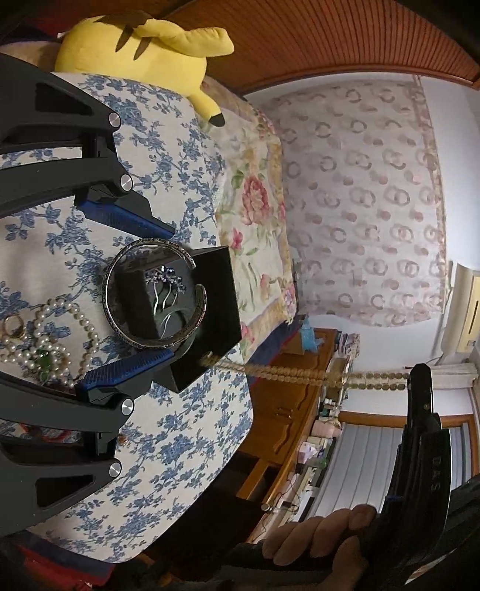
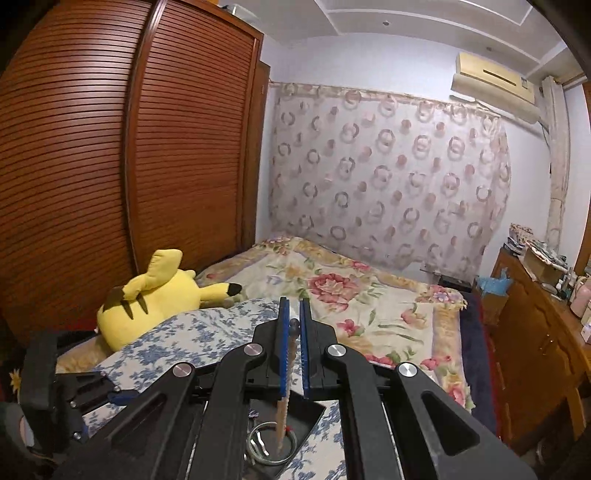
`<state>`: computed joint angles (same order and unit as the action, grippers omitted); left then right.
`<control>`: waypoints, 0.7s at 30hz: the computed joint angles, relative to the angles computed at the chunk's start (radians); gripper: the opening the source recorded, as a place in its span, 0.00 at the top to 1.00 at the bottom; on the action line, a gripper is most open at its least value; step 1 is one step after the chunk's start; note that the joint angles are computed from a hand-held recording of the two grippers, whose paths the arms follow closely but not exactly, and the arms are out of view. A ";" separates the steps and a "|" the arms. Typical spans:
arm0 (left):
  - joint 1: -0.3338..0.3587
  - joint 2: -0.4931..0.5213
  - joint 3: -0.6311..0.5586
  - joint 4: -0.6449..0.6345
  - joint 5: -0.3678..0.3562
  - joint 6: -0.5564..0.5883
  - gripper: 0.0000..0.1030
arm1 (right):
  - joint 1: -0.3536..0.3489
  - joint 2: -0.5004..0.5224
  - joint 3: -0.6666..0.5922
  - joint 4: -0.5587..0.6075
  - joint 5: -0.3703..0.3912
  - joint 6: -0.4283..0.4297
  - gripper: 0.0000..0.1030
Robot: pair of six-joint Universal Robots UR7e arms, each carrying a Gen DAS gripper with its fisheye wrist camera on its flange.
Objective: Organize jewelry
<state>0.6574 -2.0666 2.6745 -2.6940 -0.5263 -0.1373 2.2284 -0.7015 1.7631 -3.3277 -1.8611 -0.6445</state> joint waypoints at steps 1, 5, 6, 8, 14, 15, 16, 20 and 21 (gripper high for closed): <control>0.009 0.015 -0.003 -0.023 -0.004 0.012 0.43 | -0.003 0.010 -0.011 0.000 -0.007 -0.003 0.94; 0.052 0.092 -0.025 -0.137 -0.026 0.074 0.43 | -0.013 0.051 -0.041 0.000 -0.042 -0.024 0.94; 0.070 0.117 -0.033 -0.174 -0.035 0.096 0.43 | -0.017 0.063 -0.051 0.009 -0.054 -0.024 0.94; 0.105 0.173 -0.051 -0.241 -0.053 0.134 0.43 | -0.032 0.090 -0.056 0.022 -0.083 -0.018 0.94; 0.200 0.287 -0.104 -0.346 -0.103 0.190 0.43 | -0.085 0.137 -0.048 0.112 -0.119 0.037 0.93; 0.211 0.298 -0.111 -0.353 -0.107 0.194 0.43 | -0.090 0.139 -0.046 0.121 -0.117 0.044 0.93; 0.223 0.312 -0.118 -0.361 -0.113 0.198 0.43 | -0.094 0.142 -0.043 0.125 -0.118 0.049 0.93; 0.247 0.351 -0.139 -0.388 -0.120 0.212 0.43 | -0.103 0.136 -0.025 0.125 -0.113 0.061 0.67; 0.252 0.363 -0.145 -0.395 -0.120 0.217 0.43 | -0.106 0.129 -0.015 0.115 -0.106 0.061 0.64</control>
<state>0.9095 -1.7034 2.5299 -3.0893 -0.6466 0.0798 2.1222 -0.5729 1.7480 -3.2132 -1.9670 -0.5834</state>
